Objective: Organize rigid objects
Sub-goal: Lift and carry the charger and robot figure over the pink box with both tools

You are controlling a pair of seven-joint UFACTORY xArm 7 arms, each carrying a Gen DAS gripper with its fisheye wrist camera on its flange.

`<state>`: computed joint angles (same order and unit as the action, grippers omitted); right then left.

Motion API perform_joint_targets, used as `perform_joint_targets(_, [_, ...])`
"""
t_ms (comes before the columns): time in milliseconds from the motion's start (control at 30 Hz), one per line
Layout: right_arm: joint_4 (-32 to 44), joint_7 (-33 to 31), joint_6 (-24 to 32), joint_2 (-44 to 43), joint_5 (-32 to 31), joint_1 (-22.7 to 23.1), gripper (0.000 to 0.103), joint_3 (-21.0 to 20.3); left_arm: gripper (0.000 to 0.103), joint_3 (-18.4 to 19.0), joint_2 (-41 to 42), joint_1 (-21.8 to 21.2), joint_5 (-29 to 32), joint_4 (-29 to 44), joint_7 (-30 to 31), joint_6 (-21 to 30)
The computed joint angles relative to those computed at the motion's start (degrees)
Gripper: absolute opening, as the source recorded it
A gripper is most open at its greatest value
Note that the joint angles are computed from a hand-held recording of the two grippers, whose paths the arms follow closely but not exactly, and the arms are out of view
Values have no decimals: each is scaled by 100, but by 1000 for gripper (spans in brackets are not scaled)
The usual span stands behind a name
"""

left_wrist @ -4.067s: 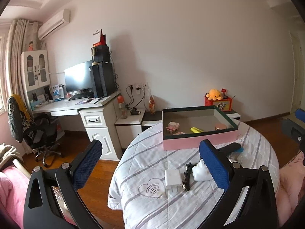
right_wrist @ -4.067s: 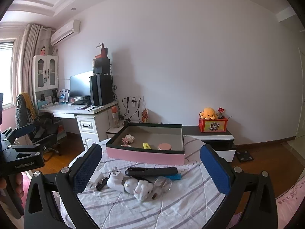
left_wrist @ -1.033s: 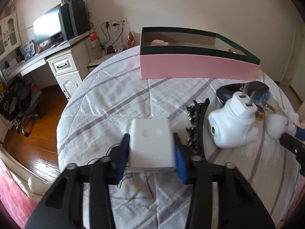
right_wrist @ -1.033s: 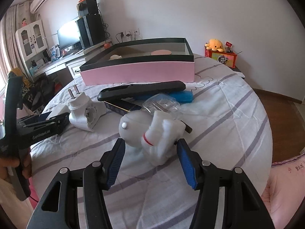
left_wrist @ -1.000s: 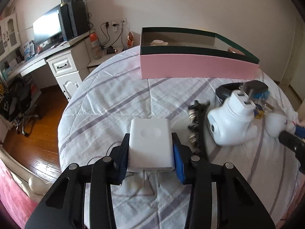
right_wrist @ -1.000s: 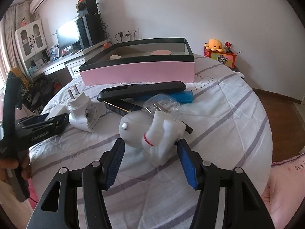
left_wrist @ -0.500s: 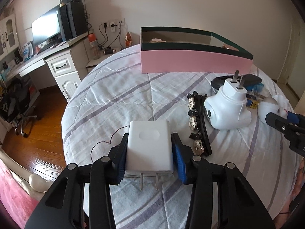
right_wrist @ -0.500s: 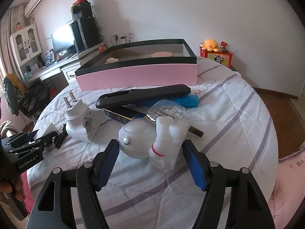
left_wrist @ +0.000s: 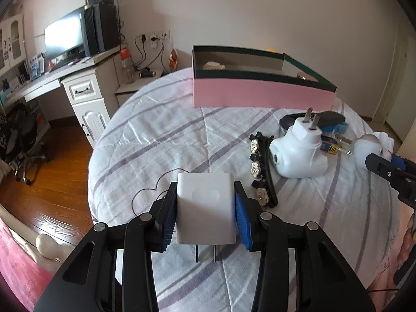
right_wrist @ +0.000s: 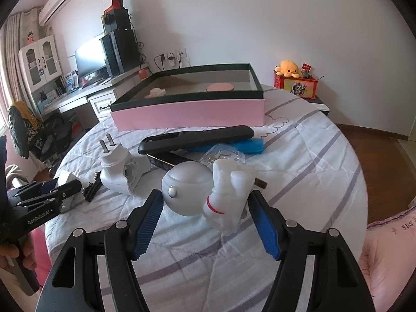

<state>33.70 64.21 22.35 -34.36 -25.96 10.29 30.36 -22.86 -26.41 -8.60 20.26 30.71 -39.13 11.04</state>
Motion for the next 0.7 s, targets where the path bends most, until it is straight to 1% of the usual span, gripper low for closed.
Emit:
perform_joint_targets(33, [9, -26, 37, -27, 18, 35, 69, -26, 41, 59, -40, -68, -40, -19, 31, -30])
perform_joint_targets(133, [31, -30, 48, -139, 3, 30, 69, -25, 41, 403, -106, -430, -356, -104, 264, -252])
perform_joint_targets(200, [46, -53, 46, -203, 10, 38, 69, -18, 41, 315, -203, -372, -433, -116, 254, -257])
perform_joint_targets(267, [53, -77, 35, -280, 19, 33, 69, -8, 41, 114, -337, -198, -396, -98, 171, -165])
perform_joint_targets(433, [82, -151, 3, -478, 61, 15, 69, 42, 41, -192, -800, 69, -261, -41, -24, 113])
perform_joint_targets(500, [101, -186, -8, -566, 78, -6, 69, 72, 41, -220, -1002, 74, -207, -15, -24, 179])
perform_joint_targets(567, [161, -243, 0, -644, 91, -30, 69, 106, 41, -167, -1204, 13, -211, -57, 17, 101])
perform_joint_targets(667, [236, -311, -17, -794, 110, -79, 69, 168, 41, -239, -1569, 64, -234, -28, 4, 141])
perform_joint_targets(700, [263, -339, -21, -836, 122, -94, 69, 186, 41, -314, -1737, 134, -221, -3, -32, 200])
